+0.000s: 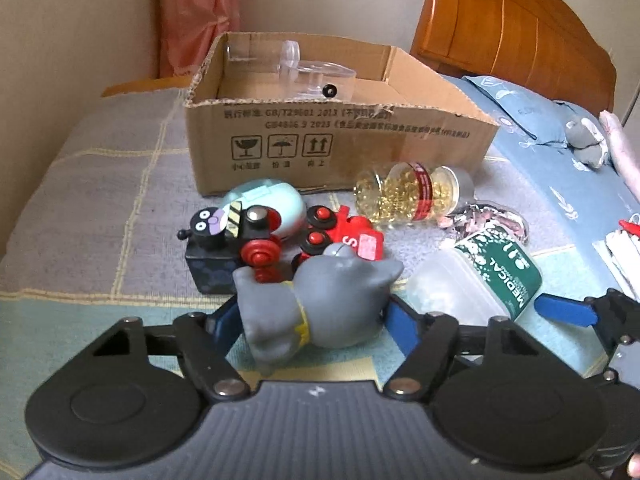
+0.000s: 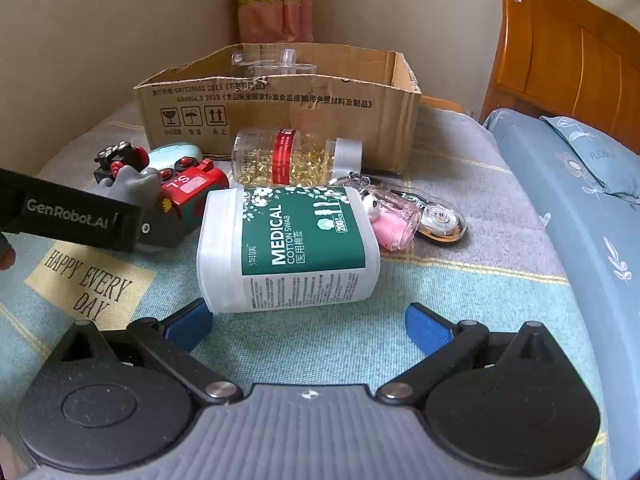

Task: Organize rigid objects
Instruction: 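Grasp the grey toy elephant with the left tool while the right tool grasps the white MEDICAL bottle, then lift both held items into the cardboard box and open both tools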

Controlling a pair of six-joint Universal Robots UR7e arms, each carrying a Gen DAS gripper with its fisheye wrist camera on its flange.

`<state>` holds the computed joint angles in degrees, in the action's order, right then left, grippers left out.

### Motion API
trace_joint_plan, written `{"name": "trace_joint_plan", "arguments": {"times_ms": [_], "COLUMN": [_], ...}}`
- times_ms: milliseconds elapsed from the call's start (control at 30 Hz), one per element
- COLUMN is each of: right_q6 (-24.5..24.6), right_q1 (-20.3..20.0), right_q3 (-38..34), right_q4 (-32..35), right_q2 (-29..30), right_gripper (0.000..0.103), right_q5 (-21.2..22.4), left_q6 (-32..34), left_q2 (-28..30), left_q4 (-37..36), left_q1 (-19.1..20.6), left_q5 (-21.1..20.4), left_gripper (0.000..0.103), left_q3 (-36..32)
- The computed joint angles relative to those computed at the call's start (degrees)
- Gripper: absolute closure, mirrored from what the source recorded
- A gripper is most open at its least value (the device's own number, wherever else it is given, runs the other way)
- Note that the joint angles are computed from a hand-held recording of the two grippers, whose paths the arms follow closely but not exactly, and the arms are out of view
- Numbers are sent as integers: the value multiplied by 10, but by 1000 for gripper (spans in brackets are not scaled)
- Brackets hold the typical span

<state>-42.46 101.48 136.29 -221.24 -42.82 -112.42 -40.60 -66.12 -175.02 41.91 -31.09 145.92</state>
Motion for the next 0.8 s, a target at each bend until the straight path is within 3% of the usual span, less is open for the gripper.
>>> {"name": "trace_joint_plan", "arguments": {"times_ms": [200, 567, 800], "right_q6": [-5, -66, -83], "right_q1": [5, 33, 40], "right_q3": [-5, -31, -39], "right_q4": [26, 52, 59], "right_q2": [-7, -5, -6], "right_gripper": [0, 1, 15], "right_q5": [0, 3, -11], "left_q6": [6, 16, 18], "left_q2": [1, -5, -9], "left_q4": [9, 22, 21], "left_q1": [-5, -6, -4], "left_q5": [6, 6, 2], "left_gripper": [30, 30, 31], "left_q3": [-1, -1, 0]}}
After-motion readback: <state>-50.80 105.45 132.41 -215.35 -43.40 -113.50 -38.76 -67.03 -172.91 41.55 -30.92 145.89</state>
